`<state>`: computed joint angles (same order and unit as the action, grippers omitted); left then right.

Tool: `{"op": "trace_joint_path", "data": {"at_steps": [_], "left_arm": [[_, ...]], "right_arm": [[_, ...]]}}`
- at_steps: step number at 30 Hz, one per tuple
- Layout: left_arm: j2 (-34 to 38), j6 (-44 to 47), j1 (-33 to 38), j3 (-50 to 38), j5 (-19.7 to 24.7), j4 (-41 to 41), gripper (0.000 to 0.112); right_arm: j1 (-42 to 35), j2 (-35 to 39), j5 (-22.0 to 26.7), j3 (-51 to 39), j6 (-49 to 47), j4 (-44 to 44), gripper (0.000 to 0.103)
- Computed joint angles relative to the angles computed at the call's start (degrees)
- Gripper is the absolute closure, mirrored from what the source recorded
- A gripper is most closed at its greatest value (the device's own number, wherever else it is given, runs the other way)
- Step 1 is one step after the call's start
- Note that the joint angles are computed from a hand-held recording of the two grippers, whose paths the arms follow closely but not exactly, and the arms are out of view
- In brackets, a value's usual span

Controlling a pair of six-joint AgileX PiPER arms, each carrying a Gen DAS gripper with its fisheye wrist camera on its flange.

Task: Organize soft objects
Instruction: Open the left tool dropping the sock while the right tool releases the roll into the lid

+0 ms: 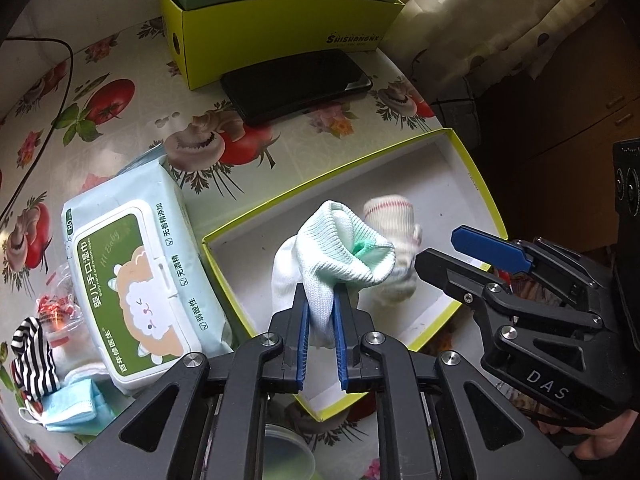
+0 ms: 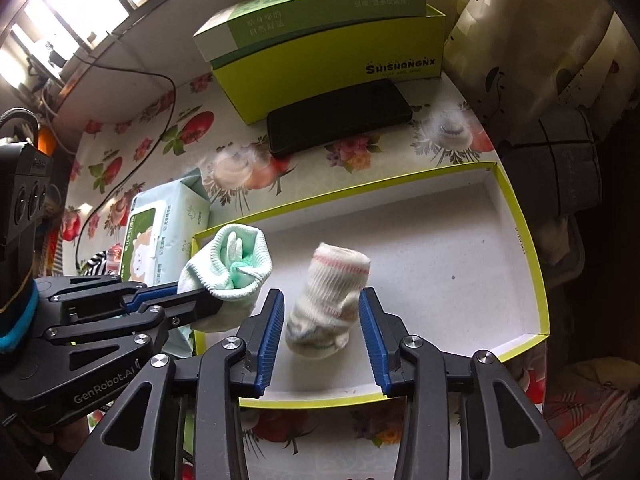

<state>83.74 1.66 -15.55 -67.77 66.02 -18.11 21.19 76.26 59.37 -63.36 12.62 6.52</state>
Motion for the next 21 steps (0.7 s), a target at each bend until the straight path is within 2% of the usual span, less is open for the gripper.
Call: {"op": "trace_joint_path", "data": {"at_steps": [13, 21], "left_arm": [[-3.8, -0.9, 0.6, 0.9, 1.7, 1.5, 0.094], [-10.0, -2.9, 1.3, 2.1, 3.4, 5.5, 0.094]], "right_arm": [[1.7, -6.0, 2.3, 0.9, 2.6, -0.1, 0.05], [7.6, -8.5, 3.9, -0.7, 6.9, -2.5, 0.048]]}}
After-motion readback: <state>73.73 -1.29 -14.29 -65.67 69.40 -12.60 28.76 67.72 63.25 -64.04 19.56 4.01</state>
